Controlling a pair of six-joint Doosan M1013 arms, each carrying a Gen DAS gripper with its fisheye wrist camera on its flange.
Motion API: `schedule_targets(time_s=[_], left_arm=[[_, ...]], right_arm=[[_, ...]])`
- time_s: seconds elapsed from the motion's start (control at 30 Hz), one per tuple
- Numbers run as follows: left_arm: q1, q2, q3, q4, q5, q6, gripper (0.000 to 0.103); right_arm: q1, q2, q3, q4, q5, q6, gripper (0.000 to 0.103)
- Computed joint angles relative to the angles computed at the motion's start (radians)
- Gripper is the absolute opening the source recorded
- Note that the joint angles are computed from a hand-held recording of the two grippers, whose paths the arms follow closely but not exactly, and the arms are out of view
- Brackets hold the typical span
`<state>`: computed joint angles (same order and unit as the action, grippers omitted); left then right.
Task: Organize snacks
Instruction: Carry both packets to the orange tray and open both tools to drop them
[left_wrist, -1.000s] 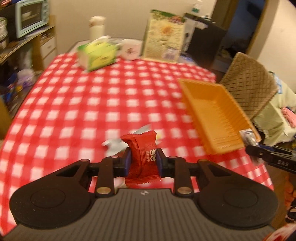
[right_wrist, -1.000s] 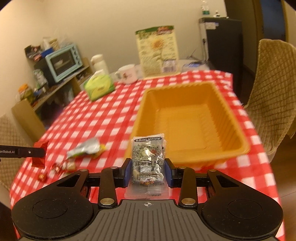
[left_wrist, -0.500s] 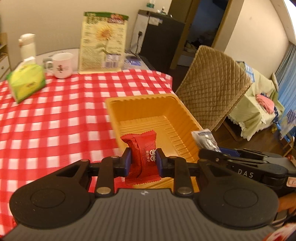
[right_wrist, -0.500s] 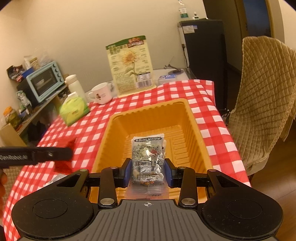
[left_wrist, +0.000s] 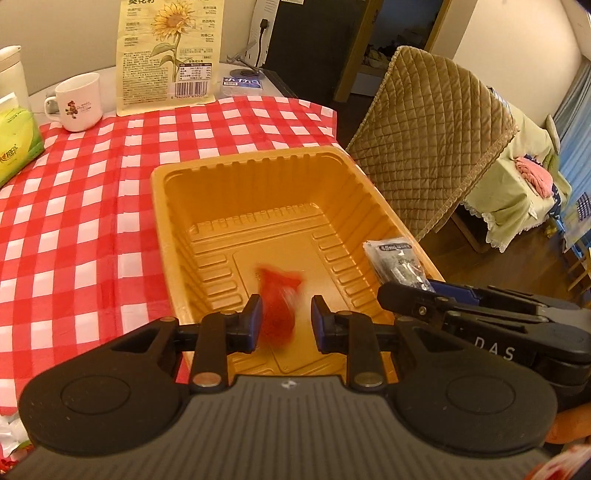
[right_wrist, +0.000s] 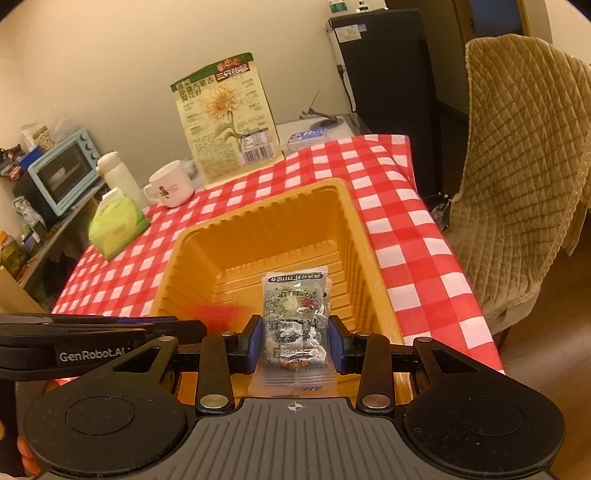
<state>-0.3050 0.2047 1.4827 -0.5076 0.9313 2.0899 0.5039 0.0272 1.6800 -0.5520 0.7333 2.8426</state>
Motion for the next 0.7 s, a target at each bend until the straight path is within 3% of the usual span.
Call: schedule_targets(time_s=[0.27, 0.47, 0.6, 0.7], left_arm=[[0.001, 0.004, -0.003, 0.006, 0.018, -0.004, 0.026], [0.006, -0.002, 0.001, 0.006, 0.019, 0.000, 0.033], [0.012, -0.008, 0.008, 0.001, 0.018, 0.005, 0.043], [0.018, -0.018, 0.018, -0.006, 0.010, 0.008, 0.052]], right_arm=[[-0.010, 0.003, 0.000, 0.012, -0.003, -0.005, 0.038], [-0.014, 0.008, -0.004, -0.005, -0.012, 0.020, 0.038], [-0.016, -0.002, 0.004, -0.043, -0.031, 0.087, 0.039], [-0.012, -0.011, 0.009, -0.060, -0.023, 0.105, 0.045]])
